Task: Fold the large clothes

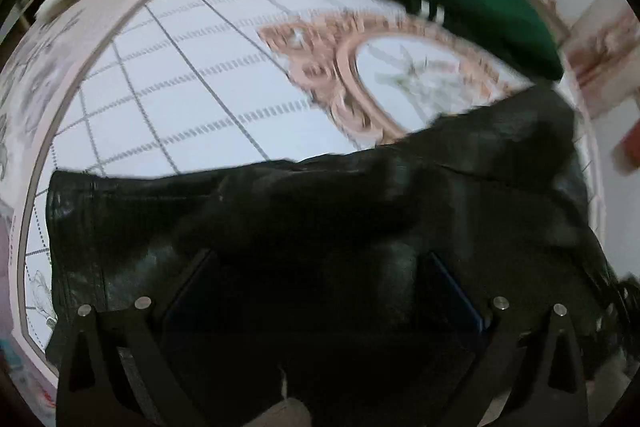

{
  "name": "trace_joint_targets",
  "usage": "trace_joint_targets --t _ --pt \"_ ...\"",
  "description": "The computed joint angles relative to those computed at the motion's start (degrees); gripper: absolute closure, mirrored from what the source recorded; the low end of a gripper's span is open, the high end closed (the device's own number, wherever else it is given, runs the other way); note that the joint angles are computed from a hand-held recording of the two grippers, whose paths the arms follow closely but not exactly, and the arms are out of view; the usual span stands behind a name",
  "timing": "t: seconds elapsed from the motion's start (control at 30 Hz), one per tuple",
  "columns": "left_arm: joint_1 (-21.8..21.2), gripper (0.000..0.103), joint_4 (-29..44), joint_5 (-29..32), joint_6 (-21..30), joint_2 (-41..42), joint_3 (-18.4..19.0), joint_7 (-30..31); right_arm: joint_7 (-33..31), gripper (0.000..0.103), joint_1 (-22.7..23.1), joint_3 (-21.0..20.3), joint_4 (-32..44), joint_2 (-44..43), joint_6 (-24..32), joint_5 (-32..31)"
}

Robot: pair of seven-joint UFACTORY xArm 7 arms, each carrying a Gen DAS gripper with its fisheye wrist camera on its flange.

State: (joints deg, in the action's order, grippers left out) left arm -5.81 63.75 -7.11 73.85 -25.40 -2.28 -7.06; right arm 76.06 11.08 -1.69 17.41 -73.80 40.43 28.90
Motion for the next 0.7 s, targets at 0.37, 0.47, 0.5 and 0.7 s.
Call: trace_joint_targets --t 0.37,0.47,0.5,0.7 --pt "0.42 0.000 4.19 5.49 3.96 0.25 -2.50 -2.76 -13.58 0.039 5.95 -0.28 35.41 21.81 49.84 -20.80" --pt "0.49 0.000 5.58 7.25 3.78 2.40 -2.82 -3.24 -18.49 0.043 7.30 1.17 41.52 28.58 43.83 -20.07" --pt "0.43 0.000 6.25 7.34 3.05 4.29 -2.75 -3.31 -21.17 0.051 6.55 1.03 41.28 29.41 40.15 -17.28" --pt "-0.48 0.000 6.40 7.92 3.06 6.84 -2.44 -2.30 -33.56 0.066 9.30 -1.58 42.83 48.65 22.96 -6.17"
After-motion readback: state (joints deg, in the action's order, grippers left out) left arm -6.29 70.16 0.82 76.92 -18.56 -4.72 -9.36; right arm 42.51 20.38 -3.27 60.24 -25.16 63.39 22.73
